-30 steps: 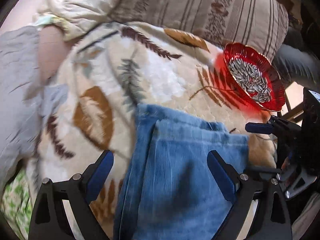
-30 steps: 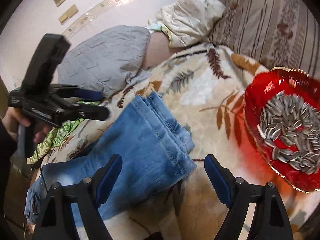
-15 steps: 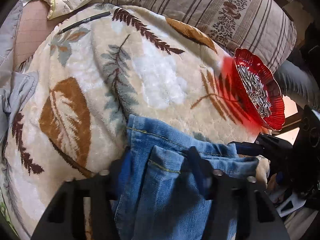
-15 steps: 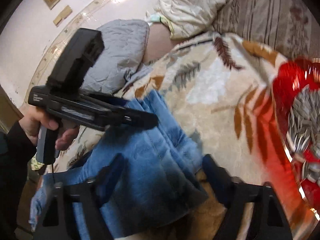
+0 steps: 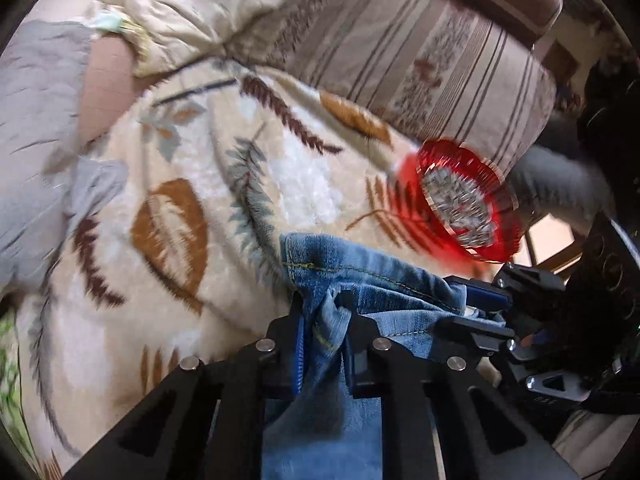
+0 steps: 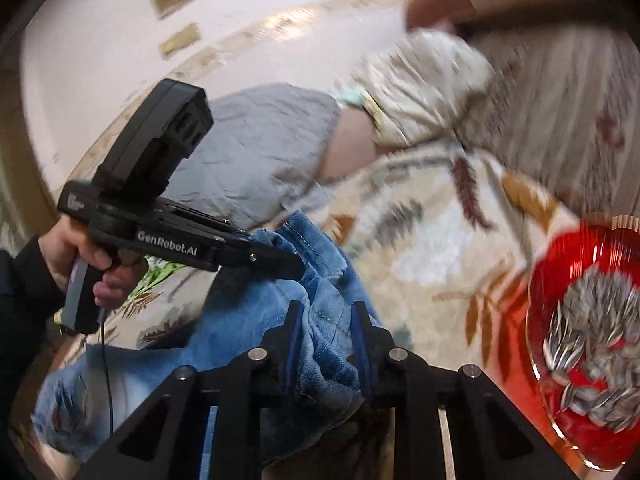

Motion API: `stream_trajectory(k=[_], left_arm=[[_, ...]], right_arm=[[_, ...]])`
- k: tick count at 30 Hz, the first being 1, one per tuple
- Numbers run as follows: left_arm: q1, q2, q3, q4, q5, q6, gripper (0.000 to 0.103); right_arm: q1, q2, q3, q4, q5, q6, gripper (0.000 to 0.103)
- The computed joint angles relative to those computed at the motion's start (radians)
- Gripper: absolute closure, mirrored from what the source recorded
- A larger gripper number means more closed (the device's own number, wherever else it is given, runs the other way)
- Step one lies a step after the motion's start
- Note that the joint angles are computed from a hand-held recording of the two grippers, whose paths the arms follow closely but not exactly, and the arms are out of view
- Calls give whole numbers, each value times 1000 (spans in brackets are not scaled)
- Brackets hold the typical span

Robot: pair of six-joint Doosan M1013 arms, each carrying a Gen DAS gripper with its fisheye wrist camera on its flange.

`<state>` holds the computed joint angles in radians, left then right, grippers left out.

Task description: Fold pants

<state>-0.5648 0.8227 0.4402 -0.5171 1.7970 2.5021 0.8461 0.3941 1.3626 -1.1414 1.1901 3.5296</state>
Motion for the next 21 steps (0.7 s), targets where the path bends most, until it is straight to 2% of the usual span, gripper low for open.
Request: stream_trajectory(k=[4,8,13,16,17,18,19,20,21], left_arm=[[67,-47,43,-55,-20,-35,87],[140,-91,132,-61,-56,-69,85],[204,-120,271,37,-140,-143,84],[222,-117,314,130,-174,-211,84],[228,-123,327,134,-187,-209,76],[240,-137,346,118,-210,-196,50],[249,-144,351,94,-215,-191,35],[256,-145,348,74,-211,-190,15],[266,-151,344,40,-207,-190,12]], right_arm=[[37,64,-118,-80,41,-173,78],[55,130,-230,-84,-8,-324,78],[45,225,-366,72,-120,-511,78],[22,280,-443,274,-158,-674,78],[17,291,-460,324,-151,-713,78],[14,296,-468,368,-151,-738,77],[16,291,-458,373,-164,-736,73],[19,284,-448,367,-176,-739,60],[23,280,-447,355,-176,-742,45]])
